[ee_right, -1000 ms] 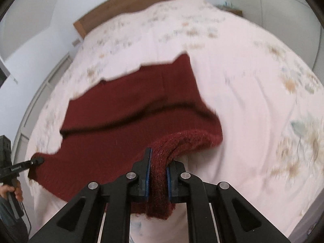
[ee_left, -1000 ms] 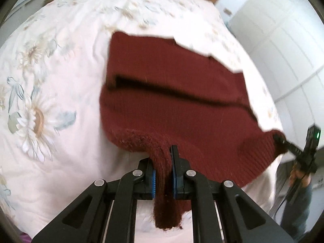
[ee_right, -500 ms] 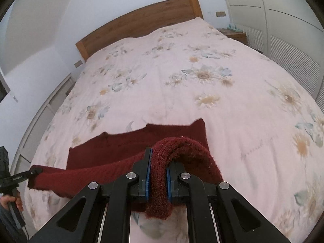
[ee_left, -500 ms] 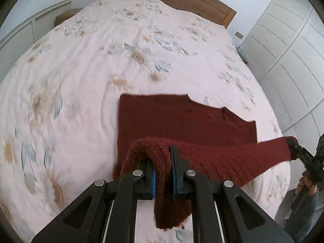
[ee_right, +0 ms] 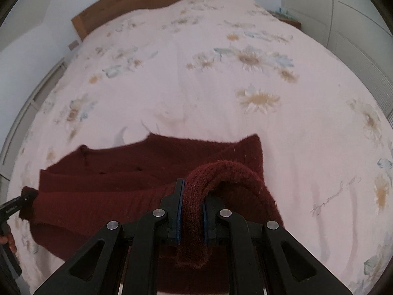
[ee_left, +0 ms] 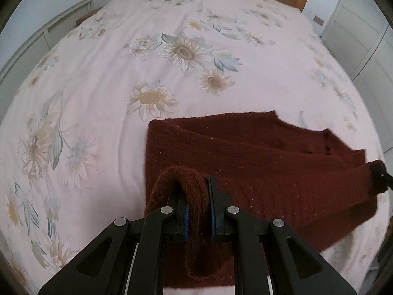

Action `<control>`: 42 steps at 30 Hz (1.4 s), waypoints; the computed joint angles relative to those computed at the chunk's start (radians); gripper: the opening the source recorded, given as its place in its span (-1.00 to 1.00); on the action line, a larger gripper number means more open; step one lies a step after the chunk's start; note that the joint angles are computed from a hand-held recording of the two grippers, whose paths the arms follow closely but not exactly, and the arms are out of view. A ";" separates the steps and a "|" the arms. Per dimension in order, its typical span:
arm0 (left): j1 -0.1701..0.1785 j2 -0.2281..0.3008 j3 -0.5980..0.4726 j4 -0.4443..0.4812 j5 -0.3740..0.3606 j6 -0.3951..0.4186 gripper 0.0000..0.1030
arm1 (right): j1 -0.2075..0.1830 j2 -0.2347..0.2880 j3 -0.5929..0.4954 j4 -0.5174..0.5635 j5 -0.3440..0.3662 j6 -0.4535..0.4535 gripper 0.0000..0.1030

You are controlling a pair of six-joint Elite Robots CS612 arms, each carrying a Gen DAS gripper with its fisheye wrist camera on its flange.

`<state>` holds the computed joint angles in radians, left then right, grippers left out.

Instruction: Fold small clothes

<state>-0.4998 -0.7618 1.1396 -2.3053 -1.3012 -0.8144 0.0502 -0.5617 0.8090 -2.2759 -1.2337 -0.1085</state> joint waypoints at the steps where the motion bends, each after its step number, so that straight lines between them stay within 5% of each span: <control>1: -0.002 0.006 -0.009 0.015 0.014 0.001 -0.79 | 0.001 0.004 0.000 0.001 -0.001 -0.008 -0.72; 7: -0.015 0.036 -0.053 0.115 0.067 0.024 -0.71 | 0.005 0.005 0.019 -0.001 -0.026 -0.044 -0.55; 9: -0.014 0.034 -0.051 0.103 0.062 0.022 -0.45 | 0.005 0.002 0.021 -0.005 -0.033 -0.036 -0.39; 11: -0.015 0.030 -0.051 0.088 0.052 0.025 -0.13 | 0.005 -0.002 0.020 -0.010 -0.043 -0.030 0.08; 13: -0.018 0.023 -0.050 0.065 0.064 0.031 0.18 | 0.004 -0.011 0.028 -0.029 -0.036 -0.029 0.28; 22: -0.035 0.005 -0.060 -0.011 0.098 0.067 0.59 | 0.011 -0.063 0.080 -0.101 -0.003 -0.072 0.59; 26: -0.052 0.014 -0.066 -0.037 0.120 0.119 0.95 | 0.026 -0.094 0.140 -0.144 -0.009 -0.124 0.81; 28: -0.059 0.020 -0.066 -0.053 0.131 0.135 0.97 | 0.034 -0.108 0.173 -0.174 -0.015 -0.141 1.00; 38: -0.099 0.056 -0.039 -0.126 0.132 0.222 0.98 | 0.071 -0.134 0.314 -0.276 -0.068 -0.202 1.00; 42: -0.103 0.070 -0.034 -0.075 0.109 0.222 0.98 | 0.076 -0.126 0.335 -0.264 -0.116 -0.223 1.00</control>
<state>-0.6027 -0.6916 1.1053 -2.3800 -1.1919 -0.5925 0.1265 -0.6873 1.1436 -2.5396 -1.3496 -0.3316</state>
